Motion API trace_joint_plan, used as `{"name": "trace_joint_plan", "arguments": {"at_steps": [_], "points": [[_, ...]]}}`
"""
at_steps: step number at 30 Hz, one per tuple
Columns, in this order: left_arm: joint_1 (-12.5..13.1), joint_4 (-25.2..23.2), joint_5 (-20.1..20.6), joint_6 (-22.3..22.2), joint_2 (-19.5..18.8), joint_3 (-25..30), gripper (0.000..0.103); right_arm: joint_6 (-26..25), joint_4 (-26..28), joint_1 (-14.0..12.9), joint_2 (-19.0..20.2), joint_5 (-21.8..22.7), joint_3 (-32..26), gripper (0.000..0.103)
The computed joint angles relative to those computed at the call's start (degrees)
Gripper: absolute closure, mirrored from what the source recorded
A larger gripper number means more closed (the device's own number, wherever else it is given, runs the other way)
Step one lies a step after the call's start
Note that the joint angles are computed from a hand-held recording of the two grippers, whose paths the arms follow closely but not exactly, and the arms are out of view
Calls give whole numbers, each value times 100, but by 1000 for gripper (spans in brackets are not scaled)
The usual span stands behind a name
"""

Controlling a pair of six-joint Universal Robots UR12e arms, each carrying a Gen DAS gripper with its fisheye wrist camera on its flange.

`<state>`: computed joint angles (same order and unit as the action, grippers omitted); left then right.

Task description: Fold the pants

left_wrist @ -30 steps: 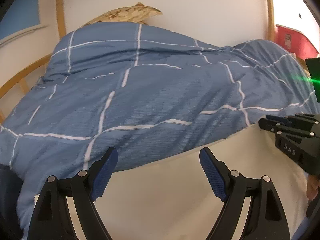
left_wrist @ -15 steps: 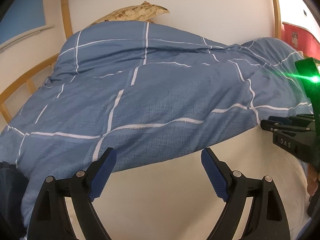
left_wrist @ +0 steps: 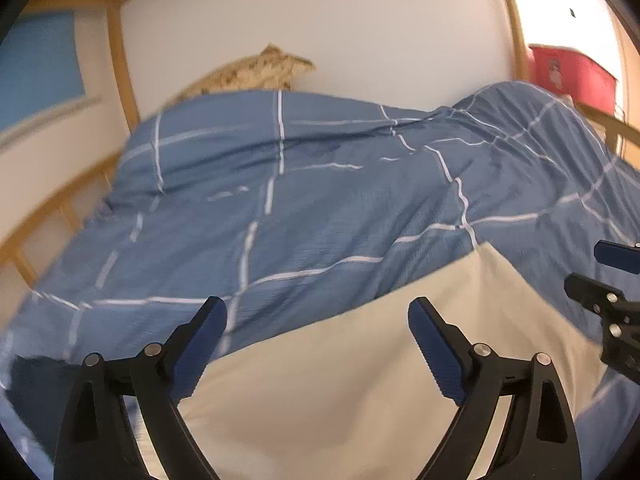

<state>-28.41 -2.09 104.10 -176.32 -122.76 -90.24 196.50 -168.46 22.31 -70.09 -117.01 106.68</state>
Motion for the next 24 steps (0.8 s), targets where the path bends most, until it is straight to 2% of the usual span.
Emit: {"name": "trace_joint_plan", "arguments": {"at_steps": [3, 8, 12, 16, 19, 24], "points": [[-1, -35, 0, 180, 254, -335, 9, -61, -197, 152, -174, 232, 244, 53], [31, 40, -89, 215, 557, -811, 9, -73, -500, 373, -299, 573, 511, 53], [70, 203, -212, 114, 748, -1222, 8, 27, -459, 483, -331, 841, 627, 53], [103, 150, -398, 207, 773, -1428, 7, 316, -470, 503, -373, 1355, 814, 53], [114, 224, -412, 388, 695, -1494, 7, 467, -260, 490, -348, 1637, 857, 53], [113, 268, -367, 524, 600, -1472, 7, 232, -53, 436, -248, 1953, 826, 53]]}}
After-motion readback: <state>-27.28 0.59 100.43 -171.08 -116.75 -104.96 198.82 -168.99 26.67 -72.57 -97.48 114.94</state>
